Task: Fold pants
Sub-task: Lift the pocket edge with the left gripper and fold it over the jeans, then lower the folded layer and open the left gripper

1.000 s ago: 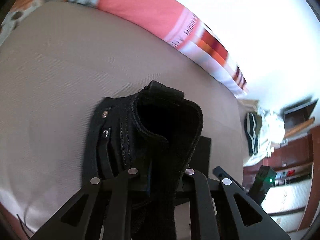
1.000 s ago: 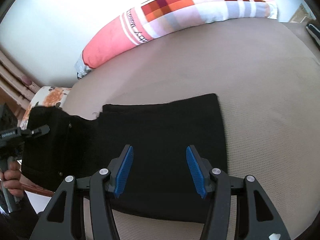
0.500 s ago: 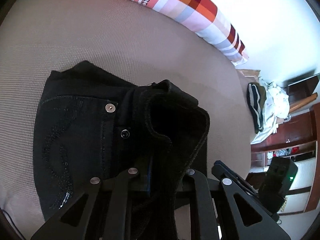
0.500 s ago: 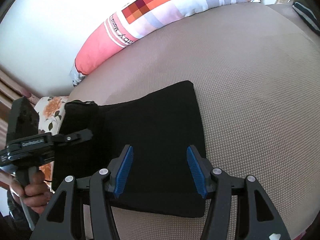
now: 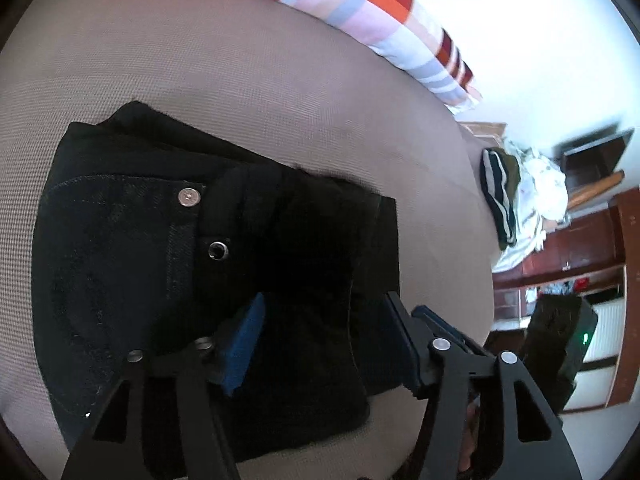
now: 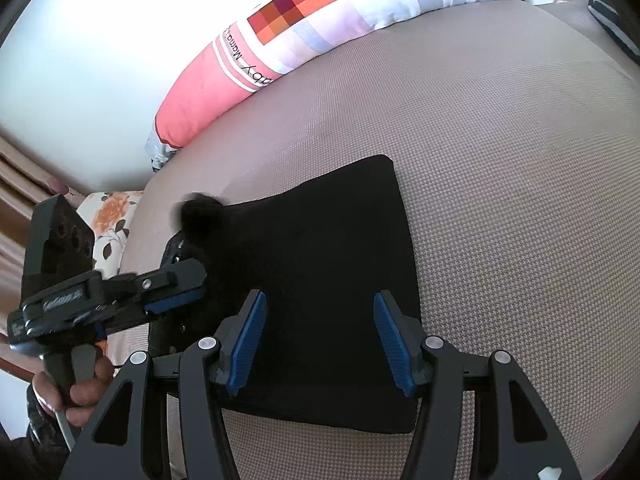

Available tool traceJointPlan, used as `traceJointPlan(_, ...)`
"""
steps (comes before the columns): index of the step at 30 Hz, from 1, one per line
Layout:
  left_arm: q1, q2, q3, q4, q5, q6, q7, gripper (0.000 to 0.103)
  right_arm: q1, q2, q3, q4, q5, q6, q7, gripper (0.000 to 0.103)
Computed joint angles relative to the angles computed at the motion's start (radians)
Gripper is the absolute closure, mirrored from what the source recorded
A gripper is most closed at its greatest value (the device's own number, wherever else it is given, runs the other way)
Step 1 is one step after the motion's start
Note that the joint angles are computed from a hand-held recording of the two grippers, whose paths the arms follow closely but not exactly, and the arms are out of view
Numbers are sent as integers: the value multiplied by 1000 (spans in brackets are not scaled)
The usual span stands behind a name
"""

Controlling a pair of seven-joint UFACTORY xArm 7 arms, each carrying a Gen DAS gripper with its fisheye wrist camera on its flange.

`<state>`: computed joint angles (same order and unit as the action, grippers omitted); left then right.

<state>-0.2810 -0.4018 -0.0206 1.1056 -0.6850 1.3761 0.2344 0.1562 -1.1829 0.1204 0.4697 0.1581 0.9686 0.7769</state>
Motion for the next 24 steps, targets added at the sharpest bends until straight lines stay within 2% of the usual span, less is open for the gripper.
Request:
traceJointPlan(7, 11, -66, 43, -30, -42, 4, 64, 41, 3, 15, -2, 4, 5, -12, 3, 49)
traceJointPlan(10, 34, -120, 40, -58, 2, -59, 86, 41, 22, 12, -13, -6, 22, -35, -8, 49)
traceJointPlan(16, 89, -220, 38, -139, 175, -203, 89, 41, 101, 42, -69, -27, 114, -108, -63, 46)
traceJointPlan(21, 115, -239, 74, -200, 245, -250, 81, 41, 143, 100, -117, -30, 183, -141, -128, 45)
traceJointPlan(24, 124, -244, 99, -228, 264, -242, 89, 41, 142, 128, -131, -34, 208, -140, -153, 45)
